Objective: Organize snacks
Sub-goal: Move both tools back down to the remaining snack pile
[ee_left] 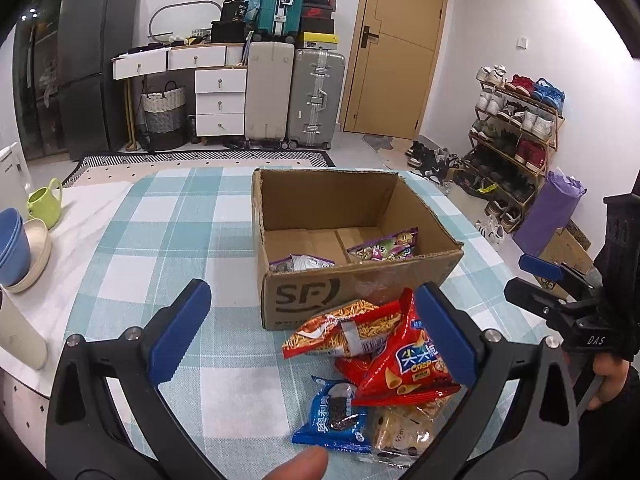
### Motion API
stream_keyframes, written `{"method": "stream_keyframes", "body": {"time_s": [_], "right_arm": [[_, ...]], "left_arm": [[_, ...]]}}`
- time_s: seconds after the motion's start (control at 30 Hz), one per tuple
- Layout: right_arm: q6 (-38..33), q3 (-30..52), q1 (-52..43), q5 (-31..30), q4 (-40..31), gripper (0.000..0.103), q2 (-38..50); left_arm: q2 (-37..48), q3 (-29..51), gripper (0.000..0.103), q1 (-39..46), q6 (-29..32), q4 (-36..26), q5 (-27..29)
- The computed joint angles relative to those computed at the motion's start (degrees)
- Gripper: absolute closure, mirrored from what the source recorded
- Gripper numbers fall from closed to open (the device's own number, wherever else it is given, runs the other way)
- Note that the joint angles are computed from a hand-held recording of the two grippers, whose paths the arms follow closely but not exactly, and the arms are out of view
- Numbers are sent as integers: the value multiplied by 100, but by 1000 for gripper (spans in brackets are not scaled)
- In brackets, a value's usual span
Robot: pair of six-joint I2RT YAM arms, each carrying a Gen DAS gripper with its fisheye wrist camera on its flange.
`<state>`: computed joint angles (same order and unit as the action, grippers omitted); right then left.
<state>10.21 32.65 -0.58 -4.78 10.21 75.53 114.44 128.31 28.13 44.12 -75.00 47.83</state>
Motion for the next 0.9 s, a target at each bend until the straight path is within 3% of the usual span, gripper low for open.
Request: {"method": "stream_keyframes", "body": {"time_s": [0.6, 0.9], "right_arm": [[94, -505, 219, 70, 511, 1, 22], [21, -485, 266, 136, 277, 1, -125]], "left_arm": [[-651, -1245, 1, 239, 543, 159, -61], [-962, -2045, 1, 312, 784, 419, -141]]}}
